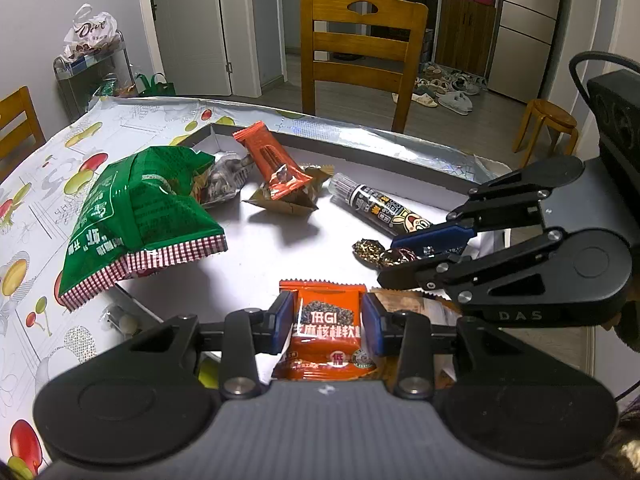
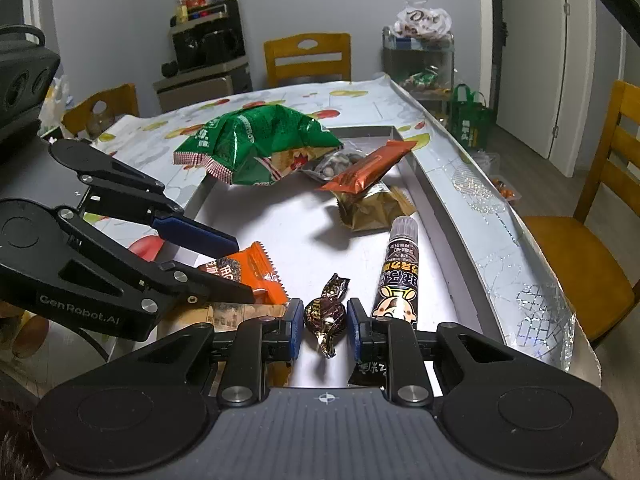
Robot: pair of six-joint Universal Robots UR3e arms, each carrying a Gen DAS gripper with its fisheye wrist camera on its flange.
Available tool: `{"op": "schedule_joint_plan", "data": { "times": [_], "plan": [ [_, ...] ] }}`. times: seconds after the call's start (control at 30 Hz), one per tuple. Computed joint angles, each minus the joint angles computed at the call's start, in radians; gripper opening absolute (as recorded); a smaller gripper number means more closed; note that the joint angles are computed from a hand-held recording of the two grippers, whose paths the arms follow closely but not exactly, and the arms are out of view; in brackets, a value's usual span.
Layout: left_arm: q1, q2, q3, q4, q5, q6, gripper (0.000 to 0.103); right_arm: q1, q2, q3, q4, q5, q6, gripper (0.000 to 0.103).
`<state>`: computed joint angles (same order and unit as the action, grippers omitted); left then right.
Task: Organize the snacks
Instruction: 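Open both grippers to drop the candy packet and chocolate into the box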
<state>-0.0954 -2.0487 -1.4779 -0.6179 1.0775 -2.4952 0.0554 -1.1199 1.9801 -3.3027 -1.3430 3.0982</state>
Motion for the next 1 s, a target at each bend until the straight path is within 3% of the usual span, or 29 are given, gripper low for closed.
{"op": "schedule_joint_plan", "data": {
  "times": [0.5,0.7,0.9,1.0],
  "plan": [
    [0.011,0.009,-0.019,0.001,-0.013,0.010,0.036,0.002,-0.020,0.009,0.020,-0.014,-0.021,0.025],
    [0.011,0.010,-0.020,0.003,-0.013,0.010,0.036,0.002,-0.023,0.017,-0.002,-0.010,-0.013,0.034],
    [0.015,0.012,-0.023,0.007,-0.014,-0.006,0.037,0.007,-0.029,0.032,-0.042,-0.016,-0.005,0.058],
    [0.016,0.014,-0.031,0.031,-0.006,-0.025,0.044,0.005,-0.034,0.041,-0.056,-0.012,-0.003,0.065]
  ]
}}
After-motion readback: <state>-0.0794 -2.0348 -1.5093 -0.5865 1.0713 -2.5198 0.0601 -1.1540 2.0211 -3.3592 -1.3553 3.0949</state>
